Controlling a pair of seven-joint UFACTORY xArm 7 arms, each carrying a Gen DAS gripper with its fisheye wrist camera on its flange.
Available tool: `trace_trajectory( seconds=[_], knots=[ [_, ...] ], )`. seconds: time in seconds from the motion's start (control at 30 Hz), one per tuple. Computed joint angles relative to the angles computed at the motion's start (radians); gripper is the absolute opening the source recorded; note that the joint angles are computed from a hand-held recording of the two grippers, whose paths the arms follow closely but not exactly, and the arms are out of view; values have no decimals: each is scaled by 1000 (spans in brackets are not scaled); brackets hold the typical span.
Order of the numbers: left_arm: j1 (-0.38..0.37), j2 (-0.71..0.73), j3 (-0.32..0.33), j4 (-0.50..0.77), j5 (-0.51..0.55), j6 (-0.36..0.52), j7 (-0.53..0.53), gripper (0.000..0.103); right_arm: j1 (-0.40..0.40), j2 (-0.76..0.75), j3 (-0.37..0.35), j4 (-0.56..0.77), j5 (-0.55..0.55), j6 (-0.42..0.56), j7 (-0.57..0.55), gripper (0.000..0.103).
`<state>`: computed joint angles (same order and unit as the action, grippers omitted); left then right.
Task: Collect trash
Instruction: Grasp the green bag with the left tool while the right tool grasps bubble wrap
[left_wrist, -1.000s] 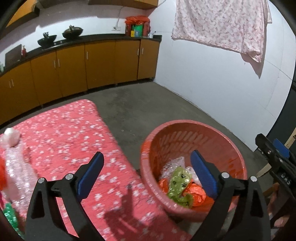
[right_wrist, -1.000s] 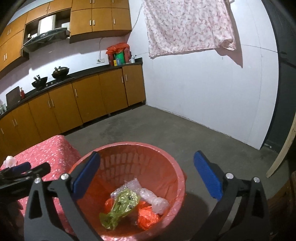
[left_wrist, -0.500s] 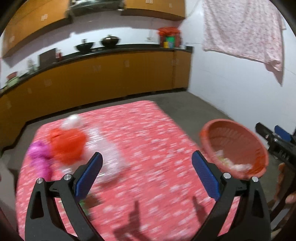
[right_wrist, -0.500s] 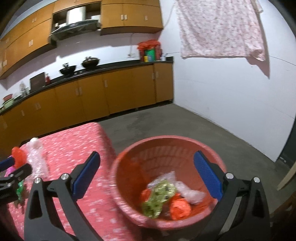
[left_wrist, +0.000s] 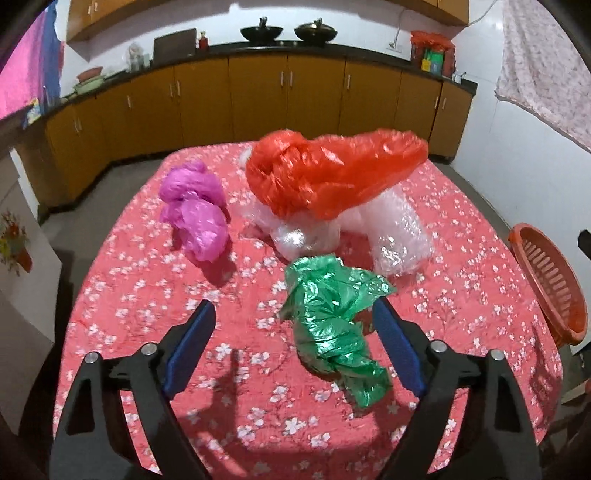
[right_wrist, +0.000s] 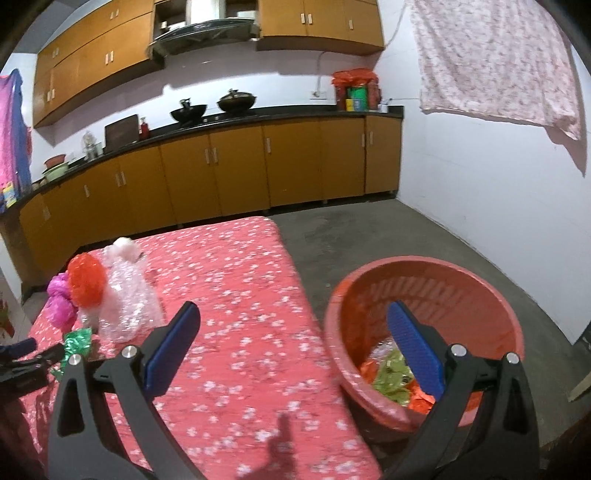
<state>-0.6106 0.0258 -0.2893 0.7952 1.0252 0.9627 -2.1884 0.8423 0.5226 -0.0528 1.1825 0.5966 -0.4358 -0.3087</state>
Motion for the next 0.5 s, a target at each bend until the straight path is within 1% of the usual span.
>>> trace_trajectory(
  seconds=[0.03, 0.1, 0.17, 0.23, 0.33, 0.37, 0.4, 0.43, 0.5],
  knots=[
    [4, 13, 4, 6, 2, -15, 3, 83, -1, 6, 4, 11, -4, 7, 1, 99],
    [15, 21, 17, -4, 5, -54, 2, 78, 1, 21, 10, 40, -18, 31, 9, 99],
    [24, 26, 27, -11, 5, -90, -6, 75, -8, 36, 21, 63, -53, 52, 32, 99],
    [35, 33, 38, -19, -4, -129, -7, 72, -2, 52, 17, 86, -83, 76, 53, 99],
    [50, 40, 51, -29, -5, -176, -8, 62, -1, 73, 19, 114, -137, 107, 88, 99],
    [50, 41, 51, -30, -6, -172, -8, 56, -6, 84, 25, 130, -159, 122, 100, 99],
    [49, 38, 51, -32, -4, -168, -7, 48, -15, 94, 37, 147, -185, 138, 113, 99],
    [51, 30, 52, -41, -1, -176, -10, 45, -24, 108, 49, 168, -209, 155, 124, 99],
    [59, 6, 55, -65, 11, -197, -30, 43, -29, 133, 61, 206, -249, 184, 145, 99]
  ],
)
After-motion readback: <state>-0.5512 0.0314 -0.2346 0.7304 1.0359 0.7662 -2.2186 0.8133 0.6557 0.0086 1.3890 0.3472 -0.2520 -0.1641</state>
